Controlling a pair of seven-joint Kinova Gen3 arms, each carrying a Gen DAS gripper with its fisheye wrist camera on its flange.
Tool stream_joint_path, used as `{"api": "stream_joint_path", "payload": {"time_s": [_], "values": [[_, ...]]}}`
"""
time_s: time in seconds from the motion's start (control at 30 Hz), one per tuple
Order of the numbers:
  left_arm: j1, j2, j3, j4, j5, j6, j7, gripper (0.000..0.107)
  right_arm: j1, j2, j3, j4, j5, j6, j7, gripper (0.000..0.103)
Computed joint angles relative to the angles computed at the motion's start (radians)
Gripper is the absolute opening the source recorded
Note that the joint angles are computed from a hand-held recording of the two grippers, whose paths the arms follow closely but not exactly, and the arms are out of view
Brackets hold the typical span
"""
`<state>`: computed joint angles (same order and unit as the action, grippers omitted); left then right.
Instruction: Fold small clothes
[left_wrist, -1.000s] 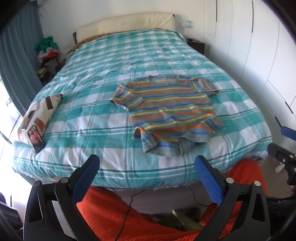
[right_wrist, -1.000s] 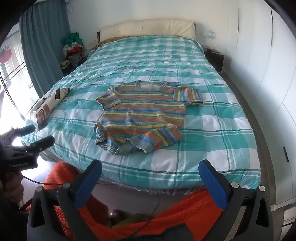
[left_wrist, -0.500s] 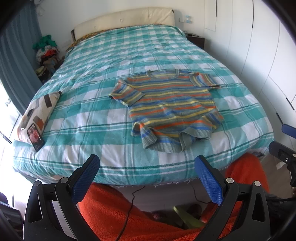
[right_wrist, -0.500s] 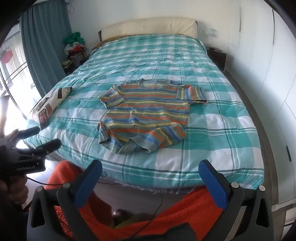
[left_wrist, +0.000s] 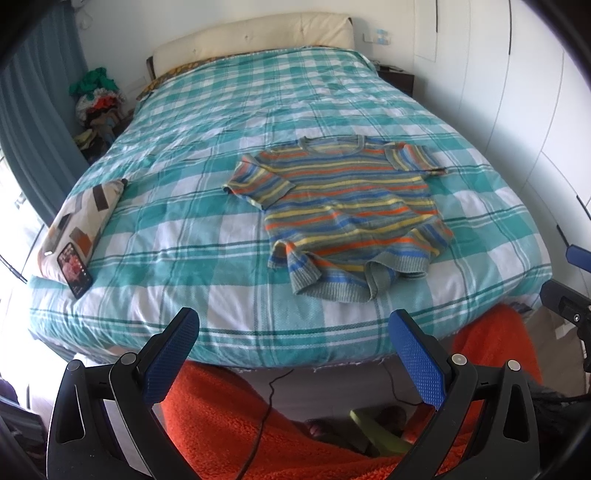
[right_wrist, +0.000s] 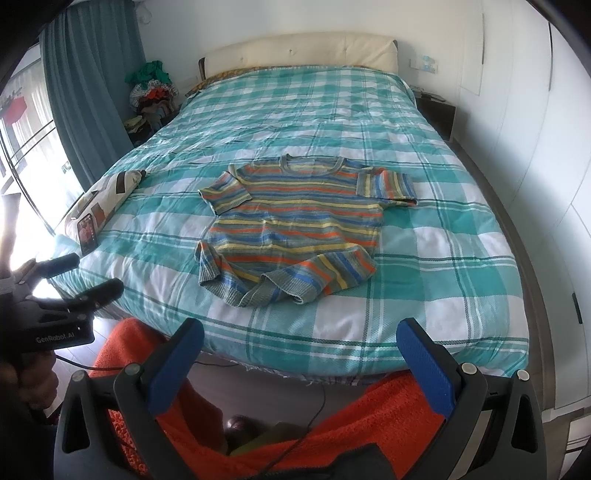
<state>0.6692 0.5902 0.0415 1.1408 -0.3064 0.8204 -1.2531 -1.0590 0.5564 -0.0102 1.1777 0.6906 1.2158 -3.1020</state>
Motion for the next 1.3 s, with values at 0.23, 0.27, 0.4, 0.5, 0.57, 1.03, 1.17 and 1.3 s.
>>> {"api": "stream_joint_path", "payload": {"time_s": [0.23,0.27,0.4,0.5,0.57,1.03,1.17,1.3], "values": [[-0.001,0.003,-0.001,-0.003,0.000,0.006,0.001,0.102,0.003,0.002,-0.001,0.000,-0.001,-0.002,0.004,0.103],[-0.002,0.004,-0.001,-0.004,0.001,0.008,0.000,0.102,0.004,0.001,-0.001,0.001,-0.001,-0.004,0.005,0.103],[0.000,0.010,-0.004,-0.014,-0.002,0.018,0.000,0.102,0.010,0.014,0.001,-0.019,-0.011,-0.003,0.024,0.103],[0.004,0.015,-0.008,-0.021,-0.006,0.023,0.005,0.102,0.009,0.017,0.004,-0.022,-0.016,-0.003,0.025,0.103],[0.005,0.017,-0.008,-0.022,-0.007,0.026,0.006,0.102,0.010,0.018,0.005,-0.024,-0.019,-0.004,0.028,0.103],[0.001,0.030,-0.004,-0.032,-0.001,0.037,-0.003,0.102,0.014,0.027,0.010,-0.029,-0.040,-0.014,0.030,0.103],[-0.022,0.039,0.006,-0.031,0.025,0.025,-0.015,0.102,0.014,0.026,0.012,-0.027,-0.039,-0.015,0.030,0.103],[-0.062,0.047,0.013,0.014,0.047,-0.065,-0.040,0.102,0.008,0.008,0.022,0.031,0.003,-0.062,0.015,0.103]]}}
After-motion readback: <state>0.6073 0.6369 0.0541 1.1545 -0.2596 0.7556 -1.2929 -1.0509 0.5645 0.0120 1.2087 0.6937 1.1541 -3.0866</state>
